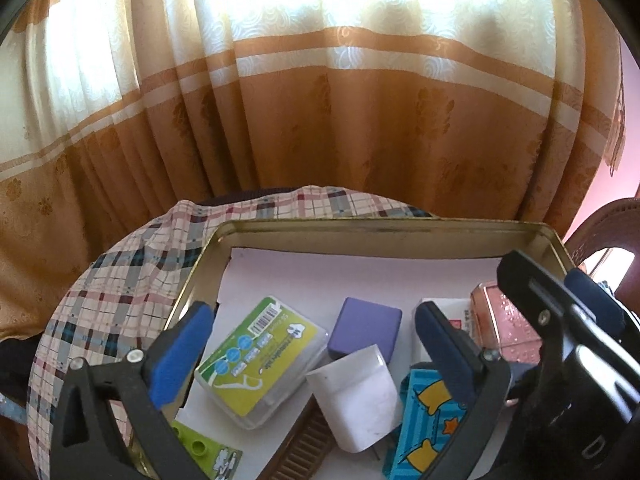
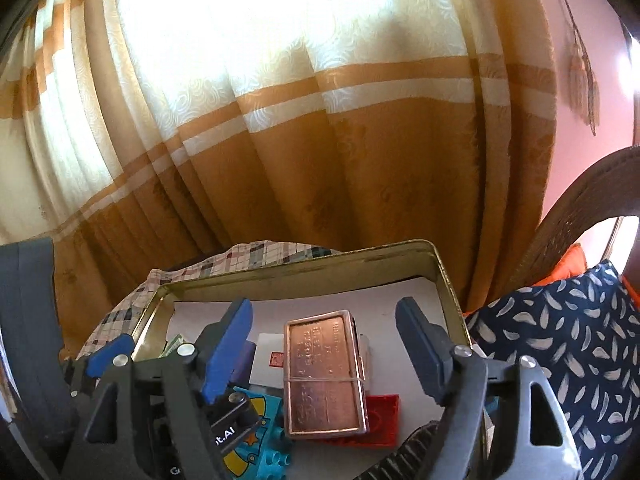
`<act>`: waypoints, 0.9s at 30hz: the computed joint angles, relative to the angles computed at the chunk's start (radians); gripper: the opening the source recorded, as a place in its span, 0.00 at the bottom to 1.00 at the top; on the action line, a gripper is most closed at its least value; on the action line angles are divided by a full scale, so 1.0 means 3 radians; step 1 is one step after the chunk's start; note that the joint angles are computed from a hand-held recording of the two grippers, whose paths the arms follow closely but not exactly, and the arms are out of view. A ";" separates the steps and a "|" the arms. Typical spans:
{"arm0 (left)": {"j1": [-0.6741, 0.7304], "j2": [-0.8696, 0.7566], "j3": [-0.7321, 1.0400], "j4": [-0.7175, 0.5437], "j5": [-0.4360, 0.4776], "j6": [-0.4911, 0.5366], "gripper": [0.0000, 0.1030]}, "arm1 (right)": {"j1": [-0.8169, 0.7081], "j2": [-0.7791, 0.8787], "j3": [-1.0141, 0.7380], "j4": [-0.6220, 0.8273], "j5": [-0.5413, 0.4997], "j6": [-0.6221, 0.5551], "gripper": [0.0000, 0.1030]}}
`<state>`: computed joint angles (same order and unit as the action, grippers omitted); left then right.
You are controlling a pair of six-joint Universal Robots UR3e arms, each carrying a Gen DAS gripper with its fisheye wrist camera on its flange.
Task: Organize rigid objects
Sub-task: 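Lower the copper case into the tray with the right gripper while the left lowers the charger, then open both grippers and withdraw them from the tray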
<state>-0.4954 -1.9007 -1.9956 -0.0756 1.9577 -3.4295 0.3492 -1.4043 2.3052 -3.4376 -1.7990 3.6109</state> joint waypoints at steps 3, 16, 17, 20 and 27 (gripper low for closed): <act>-0.0030 -0.0021 0.0019 -0.0001 0.0043 0.0004 0.99 | 0.0069 0.0062 0.0007 -0.0113 -0.0107 0.0005 0.75; -0.0157 0.0183 -0.0671 0.0884 0.0342 -0.0196 1.00 | 0.0798 0.0725 0.0407 -0.1956 -0.1542 0.0228 0.93; -0.0176 0.0200 -0.0739 0.0942 0.0403 -0.0218 1.00 | 0.0803 0.0721 0.0437 -0.1983 -0.1569 0.0286 0.93; -0.0205 0.0291 -0.0960 0.1124 0.0470 -0.0256 1.00 | 0.0842 0.0686 0.0535 -0.1974 -0.1617 0.0523 0.93; -0.0414 0.0364 -0.1234 0.1311 0.0786 -0.0182 1.00 | 0.1279 0.0706 0.0524 -0.1902 -0.2070 0.0752 0.93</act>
<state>-0.6194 -1.7916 -2.3658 0.3177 2.1936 -3.4841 0.7329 -1.1925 2.4624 -4.0083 -2.4200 3.8366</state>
